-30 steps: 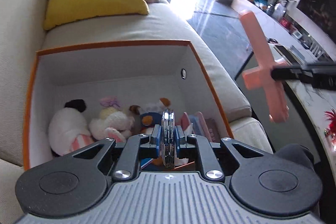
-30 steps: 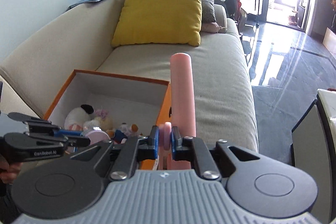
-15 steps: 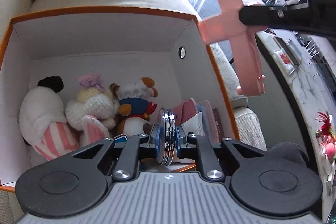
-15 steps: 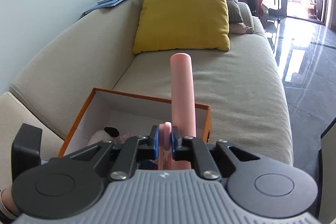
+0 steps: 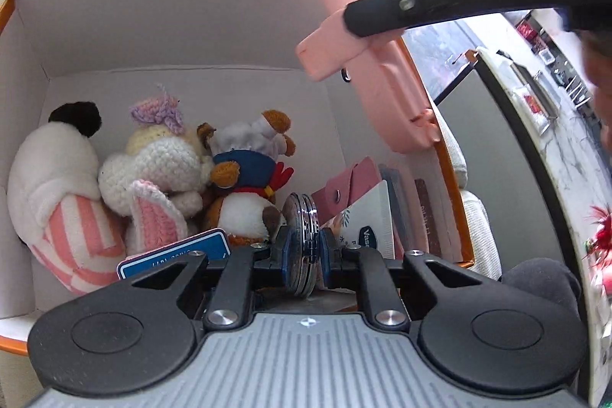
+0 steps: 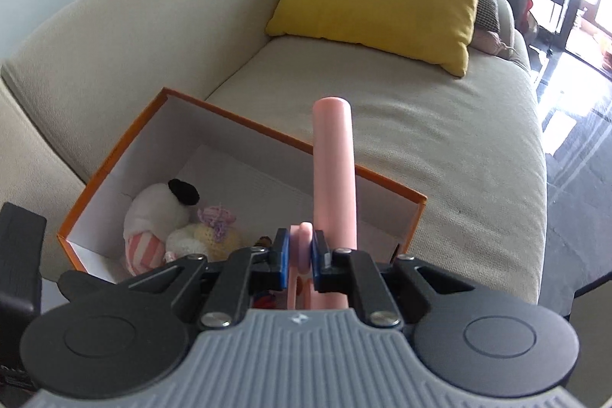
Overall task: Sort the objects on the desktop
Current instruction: 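Lower both items into the box and open both grippers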
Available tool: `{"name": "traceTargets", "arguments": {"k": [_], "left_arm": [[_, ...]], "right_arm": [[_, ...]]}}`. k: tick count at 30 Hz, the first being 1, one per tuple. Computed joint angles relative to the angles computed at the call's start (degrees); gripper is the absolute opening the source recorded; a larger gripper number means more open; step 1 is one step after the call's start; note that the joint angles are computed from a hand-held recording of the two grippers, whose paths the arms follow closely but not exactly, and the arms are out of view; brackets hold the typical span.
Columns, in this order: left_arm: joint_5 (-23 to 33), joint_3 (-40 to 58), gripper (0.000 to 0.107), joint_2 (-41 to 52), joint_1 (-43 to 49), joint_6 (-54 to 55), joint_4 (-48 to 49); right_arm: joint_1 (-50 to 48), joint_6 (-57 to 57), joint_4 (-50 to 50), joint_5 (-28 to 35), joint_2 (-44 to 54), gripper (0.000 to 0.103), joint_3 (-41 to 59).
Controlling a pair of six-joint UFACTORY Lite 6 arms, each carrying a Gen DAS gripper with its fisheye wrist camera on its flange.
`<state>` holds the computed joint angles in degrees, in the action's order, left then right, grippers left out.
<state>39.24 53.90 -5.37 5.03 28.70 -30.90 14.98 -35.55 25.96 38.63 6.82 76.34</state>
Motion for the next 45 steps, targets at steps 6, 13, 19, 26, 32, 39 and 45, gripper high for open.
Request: {"name": "traceTargets", "arguments": {"k": [6,13,19,26,32,39,45], "left_arm": [[1.52,-1.24,0.021,-1.62,3.22,3.46,-3.71],[1.78,-1.88,0.051,-6.18,6.36,4.34,-3.56],[2.55,-2.13,0.051,-8.2,9.21,4.97,-4.91],[2.21,-2.62,0.051,-9.27,9.54,3.61,-4.63],[2.0,-2.53,0.052,-10.09,9.15,1.99,-2.95],[4.13,-4.99,0.052,-16.01,12.81,3.29,-2.97],[11.83,-5.8,0.052,-24.26,22.8,8.34,-4.51]], "right_arm": [[4.95,-8.08,-6.84,4.47,10.82,0.012,10.85],[9.16,-12.41,-17.08,8.38,20.45,0.011,20.31],[11.62,-15.36,-23.89,10.11,26.81,0.012,26.08],[13.07,-16.66,-27.13,7.73,29.15,0.013,27.71],[13.64,-12.78,-34.24,0.6,27.29,0.024,23.76],[10.5,-10.49,-34.38,-3.21,23.38,0.014,17.95],[6.27,-19.97,-16.13,-4.65,8.24,0.015,4.46]]}}
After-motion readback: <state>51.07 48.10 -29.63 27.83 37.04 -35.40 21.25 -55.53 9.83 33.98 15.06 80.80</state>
